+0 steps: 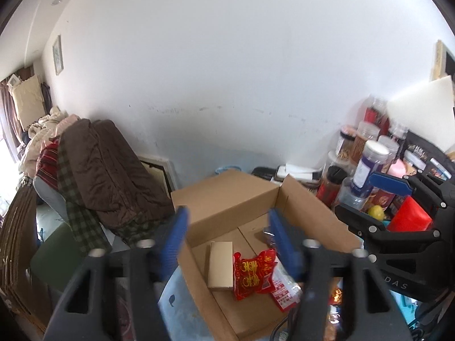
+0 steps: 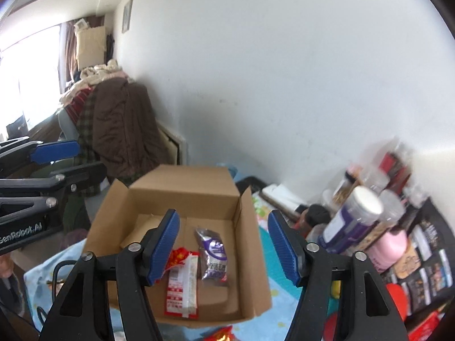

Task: Organize snacks
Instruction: 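Open both tools and withdraw them from the box back over the table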

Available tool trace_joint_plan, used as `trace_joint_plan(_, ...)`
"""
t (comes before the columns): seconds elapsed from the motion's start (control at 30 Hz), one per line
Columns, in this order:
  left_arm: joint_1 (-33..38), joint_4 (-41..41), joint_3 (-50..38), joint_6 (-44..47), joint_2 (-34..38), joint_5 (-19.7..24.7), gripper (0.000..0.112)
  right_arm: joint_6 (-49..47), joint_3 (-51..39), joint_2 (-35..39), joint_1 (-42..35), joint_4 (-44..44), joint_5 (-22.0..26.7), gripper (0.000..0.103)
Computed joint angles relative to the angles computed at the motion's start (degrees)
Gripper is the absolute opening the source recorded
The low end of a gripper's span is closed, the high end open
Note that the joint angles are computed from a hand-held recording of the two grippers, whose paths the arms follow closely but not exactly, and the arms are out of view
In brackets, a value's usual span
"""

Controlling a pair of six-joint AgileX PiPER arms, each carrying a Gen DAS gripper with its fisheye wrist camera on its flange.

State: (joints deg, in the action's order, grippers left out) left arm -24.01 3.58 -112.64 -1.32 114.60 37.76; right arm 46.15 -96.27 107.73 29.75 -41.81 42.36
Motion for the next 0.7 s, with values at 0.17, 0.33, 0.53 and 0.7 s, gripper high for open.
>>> trace_joint_plan(0.17,-0.8,2.5,10.6,-2.1,-8.4,-5.7,0.078,6.7,4.4,-4.8,4.2,-7.5,2.1,0.073)
trace_joint_plan(0.33,-0.7,0.5,17.1,-1.1,-14.6,-7.6,0.083,14.6,9.6,-9.6,9.1,-16.1,5.3,0.089)
trace_joint_plan(0.53,-0.9,-0.9,26.1,-0.3,-21.9,-11.4,0.097,22.4,15.0,-14.3,16.0,-23.6,11.9,0.095)
trace_joint_plan(0.7,-1.1,-3.7,33.2,2.2,-27.4,-13.6,0.097,27.5,20.3,-18.2,20.6,-25.7,14.2,0.098)
